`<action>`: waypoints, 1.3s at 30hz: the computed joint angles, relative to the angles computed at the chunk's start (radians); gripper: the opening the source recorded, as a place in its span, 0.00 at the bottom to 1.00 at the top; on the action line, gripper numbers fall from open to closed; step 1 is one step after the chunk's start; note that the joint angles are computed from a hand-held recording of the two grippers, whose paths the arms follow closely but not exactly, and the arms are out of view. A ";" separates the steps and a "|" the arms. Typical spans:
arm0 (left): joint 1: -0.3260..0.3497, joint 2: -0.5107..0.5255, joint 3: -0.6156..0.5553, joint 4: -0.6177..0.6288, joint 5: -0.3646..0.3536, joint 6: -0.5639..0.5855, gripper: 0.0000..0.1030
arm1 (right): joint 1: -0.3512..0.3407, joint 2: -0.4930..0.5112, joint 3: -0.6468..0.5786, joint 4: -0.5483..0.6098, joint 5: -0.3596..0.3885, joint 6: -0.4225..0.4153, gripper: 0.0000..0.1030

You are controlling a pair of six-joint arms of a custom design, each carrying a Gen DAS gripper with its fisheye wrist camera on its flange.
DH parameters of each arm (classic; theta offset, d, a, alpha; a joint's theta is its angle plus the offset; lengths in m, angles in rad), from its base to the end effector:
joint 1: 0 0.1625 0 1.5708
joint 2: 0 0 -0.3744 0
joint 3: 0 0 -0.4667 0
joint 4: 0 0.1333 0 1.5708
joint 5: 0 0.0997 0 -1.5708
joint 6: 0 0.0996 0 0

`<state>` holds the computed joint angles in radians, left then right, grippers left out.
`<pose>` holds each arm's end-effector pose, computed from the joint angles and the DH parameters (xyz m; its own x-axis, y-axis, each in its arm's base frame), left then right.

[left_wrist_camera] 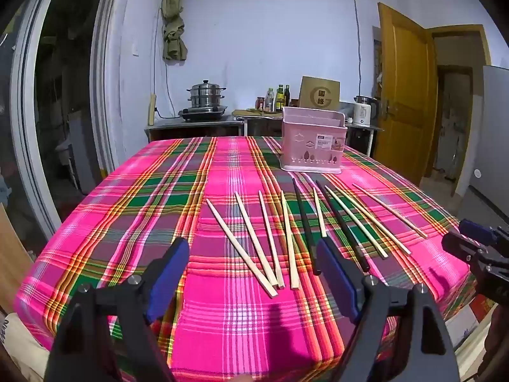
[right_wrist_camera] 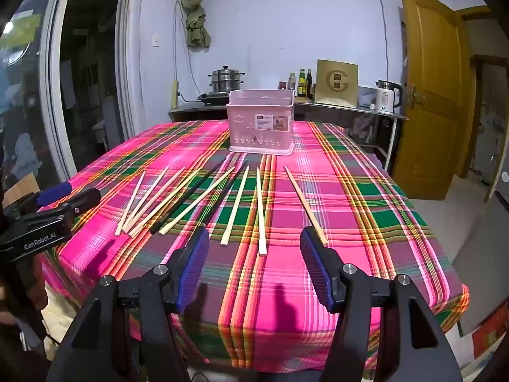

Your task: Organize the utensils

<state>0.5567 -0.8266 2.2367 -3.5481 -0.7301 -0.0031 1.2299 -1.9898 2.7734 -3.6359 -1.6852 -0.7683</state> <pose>-0.2708 -0.4129 -0.0252 -0.6945 0.3533 -0.6268 0.7139 0.4467 -0.5392 0.0141 -0.3250 0.2424 -0.7133 0.1262 0.6895 -0.5566 0.4958 -0.6666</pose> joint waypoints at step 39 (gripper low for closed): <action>-0.031 0.019 0.023 -0.127 0.019 0.092 0.81 | 0.007 -0.023 0.006 0.002 -0.004 -0.011 0.58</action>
